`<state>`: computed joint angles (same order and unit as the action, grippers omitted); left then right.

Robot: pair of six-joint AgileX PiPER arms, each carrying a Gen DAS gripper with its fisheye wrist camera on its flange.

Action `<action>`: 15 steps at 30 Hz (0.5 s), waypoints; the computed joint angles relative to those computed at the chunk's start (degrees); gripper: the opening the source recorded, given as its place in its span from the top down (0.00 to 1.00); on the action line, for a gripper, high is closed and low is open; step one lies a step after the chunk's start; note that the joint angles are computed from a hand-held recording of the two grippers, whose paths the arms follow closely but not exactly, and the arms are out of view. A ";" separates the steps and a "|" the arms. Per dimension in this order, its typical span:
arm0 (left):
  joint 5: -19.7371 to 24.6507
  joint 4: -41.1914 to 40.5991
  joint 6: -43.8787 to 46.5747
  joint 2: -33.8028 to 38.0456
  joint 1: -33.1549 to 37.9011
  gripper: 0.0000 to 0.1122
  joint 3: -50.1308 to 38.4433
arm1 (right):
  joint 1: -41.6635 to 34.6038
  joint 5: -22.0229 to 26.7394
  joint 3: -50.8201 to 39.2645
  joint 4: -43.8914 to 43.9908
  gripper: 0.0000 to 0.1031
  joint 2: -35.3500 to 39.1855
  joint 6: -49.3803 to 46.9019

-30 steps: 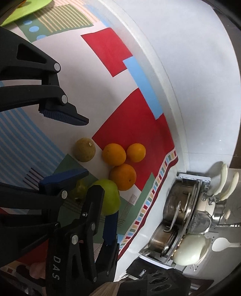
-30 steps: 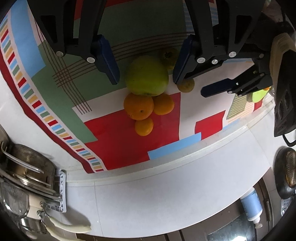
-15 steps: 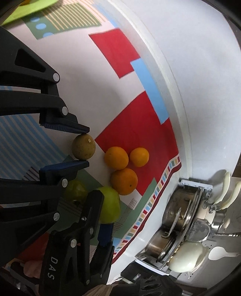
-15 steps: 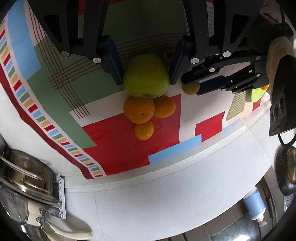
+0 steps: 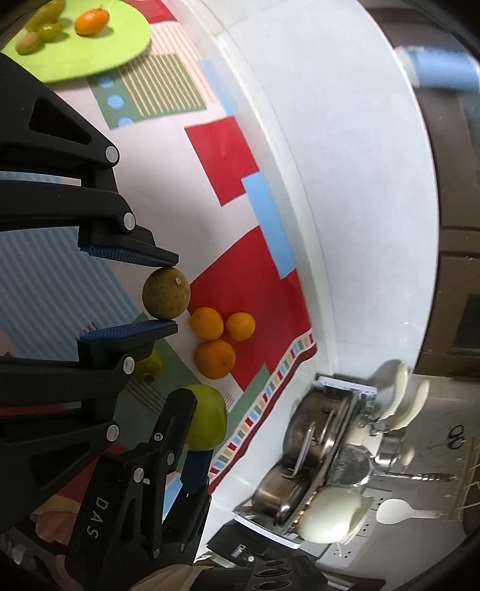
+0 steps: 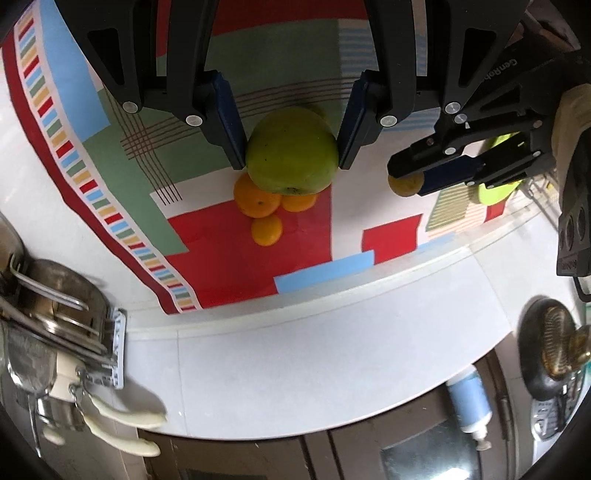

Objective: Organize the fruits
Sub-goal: 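Grasp the green apple with the right tool while the left tool grasps the brown fruit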

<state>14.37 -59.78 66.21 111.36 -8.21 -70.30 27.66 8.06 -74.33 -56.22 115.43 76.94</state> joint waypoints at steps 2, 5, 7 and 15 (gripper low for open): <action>-0.89 -4.25 3.66 -2.57 0.23 0.74 2.85 | 0.89 0.29 1.22 -4.04 0.51 -1.53 3.52; -2.16 -9.95 8.18 -6.11 0.62 0.74 6.76 | 1.94 0.31 2.71 -8.04 0.51 -3.45 7.06; -3.10 -13.94 11.13 -8.70 1.03 0.74 9.61 | 2.73 0.31 3.68 -11.25 0.51 -4.63 9.91; -5.91 -29.97 24.77 -18.25 3.46 0.74 19.84 | 7.34 0.45 6.55 -21.79 0.51 -8.54 18.93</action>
<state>8.47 -89.74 90.98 93.11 -4.75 -50.46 35.01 8.51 -67.78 -78.01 106.88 95.87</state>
